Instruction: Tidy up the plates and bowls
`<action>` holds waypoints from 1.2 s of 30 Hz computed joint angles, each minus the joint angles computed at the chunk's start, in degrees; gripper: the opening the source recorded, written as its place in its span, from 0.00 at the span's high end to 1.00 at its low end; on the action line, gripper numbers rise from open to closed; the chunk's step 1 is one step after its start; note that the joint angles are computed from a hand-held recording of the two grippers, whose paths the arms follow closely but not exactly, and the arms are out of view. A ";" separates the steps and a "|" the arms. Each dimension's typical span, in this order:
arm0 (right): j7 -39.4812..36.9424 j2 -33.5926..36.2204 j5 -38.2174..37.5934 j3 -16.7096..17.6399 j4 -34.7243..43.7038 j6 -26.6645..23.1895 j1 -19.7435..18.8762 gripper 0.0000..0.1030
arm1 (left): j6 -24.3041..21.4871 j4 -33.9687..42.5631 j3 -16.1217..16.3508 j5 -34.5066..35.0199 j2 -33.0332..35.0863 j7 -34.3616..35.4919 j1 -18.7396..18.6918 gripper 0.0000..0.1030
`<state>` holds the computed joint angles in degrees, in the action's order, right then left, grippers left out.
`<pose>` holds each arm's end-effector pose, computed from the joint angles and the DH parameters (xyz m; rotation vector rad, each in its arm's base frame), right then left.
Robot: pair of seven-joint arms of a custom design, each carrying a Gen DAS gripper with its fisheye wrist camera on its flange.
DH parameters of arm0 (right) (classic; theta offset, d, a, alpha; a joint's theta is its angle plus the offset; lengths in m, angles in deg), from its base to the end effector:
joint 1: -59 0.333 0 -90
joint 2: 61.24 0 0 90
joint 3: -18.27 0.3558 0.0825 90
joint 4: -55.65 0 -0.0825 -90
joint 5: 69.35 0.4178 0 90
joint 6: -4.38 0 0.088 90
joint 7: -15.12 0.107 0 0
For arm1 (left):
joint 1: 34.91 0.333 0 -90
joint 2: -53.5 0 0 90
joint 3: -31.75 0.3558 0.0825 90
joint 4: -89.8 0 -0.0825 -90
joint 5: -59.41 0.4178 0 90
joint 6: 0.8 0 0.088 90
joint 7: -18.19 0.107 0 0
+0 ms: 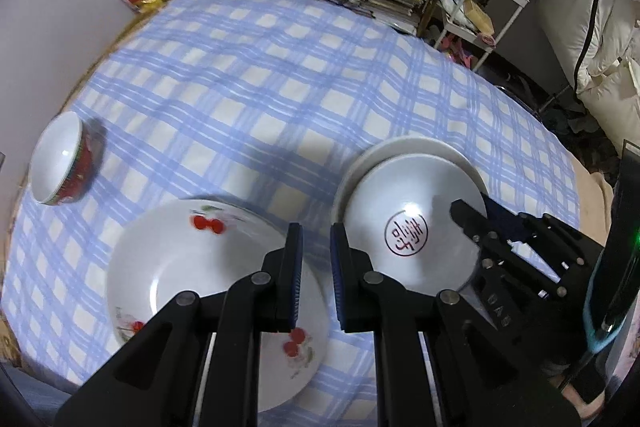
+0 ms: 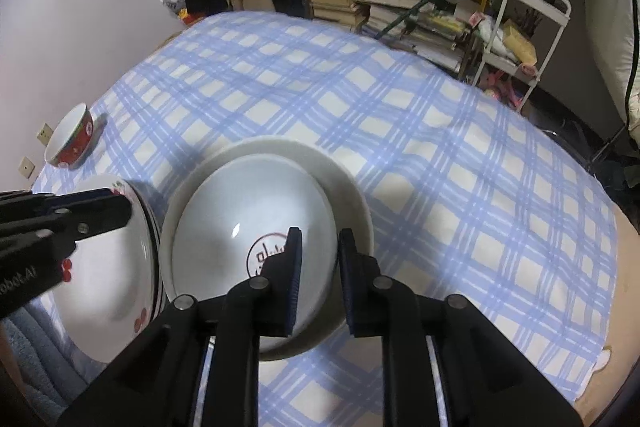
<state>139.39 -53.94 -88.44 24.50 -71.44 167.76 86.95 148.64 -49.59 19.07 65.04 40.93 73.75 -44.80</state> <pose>0.4955 0.3562 0.3898 -2.1304 1.5890 -0.3420 0.4690 -0.2002 0.4460 -2.1635 1.9028 -0.4949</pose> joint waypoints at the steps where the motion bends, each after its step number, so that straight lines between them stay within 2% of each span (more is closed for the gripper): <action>1: 0.11 -0.18 0.18 -0.04 -0.13 0.45 -0.08 0.79 | -0.22 -0.21 -0.02 0.53 -0.48 -0.38 0.30 0.86; 4: 0.39 -0.69 0.75 -0.03 -0.71 2.47 -0.31 0.69 | -0.92 -1.16 0.39 0.94 -2.28 -1.15 1.07 0.86; 8: 1.97 -2.01 -0.63 -0.25 -1.44 5.72 -0.07 0.42 | -2.09 -2.73 0.82 2.02 -5.00 -1.91 2.67 0.83; 12: -0.08 -2.01 1.90 0.89 -0.39 7.81 -0.28 0.28 | -3.66 -4.07 1.37 3.78 -7.77 -1.85 4.65 0.78; 14: -0.82 -1.49 2.59 1.19 0.84 8.58 0.12 0.14 | -3.94 -4.65 1.72 4.22 -8.90 -1.76 5.57 0.69; 17: -2.16 -0.55 3.14 1.35 2.59 9.72 1.16 0.05 | -3.60 -5.78 2.17 5.34 -11.07 -2.09 7.57 0.56; 19: 1.06 0.50 -0.68 -0.44 4.53 9.97 3.50 0.01 | -3.14 -6.48 2.06 6.88 -12.34 -2.68 9.28 0.49; 22: 5.27 2.70 -4.78 -2.27 7.94 10.00 6.33 0.00 | -1.89 -7.68 1.78 9.94 -14.18 -3.54 12.07 0.32; 26: 4.75 6.49 -3.04 -1.49 12.95 9.31 7.60 0.00 | -1.14 -8.89 1.67 13.54 -15.87 -4.03 15.46 0.28; 33: 1.60 13.30 -0.59 -1.85 22.39 7.28 11.24 0.00 | 1.39 -9.36 3.55 16.63 -15.09 -1.71 19.95 0.27; 36: -0.11 16.46 0.28 -1.94 27.05 5.41 12.49 0.00 | 2.65 -8.59 6.77 13.57 -12.83 1.05 19.96 0.27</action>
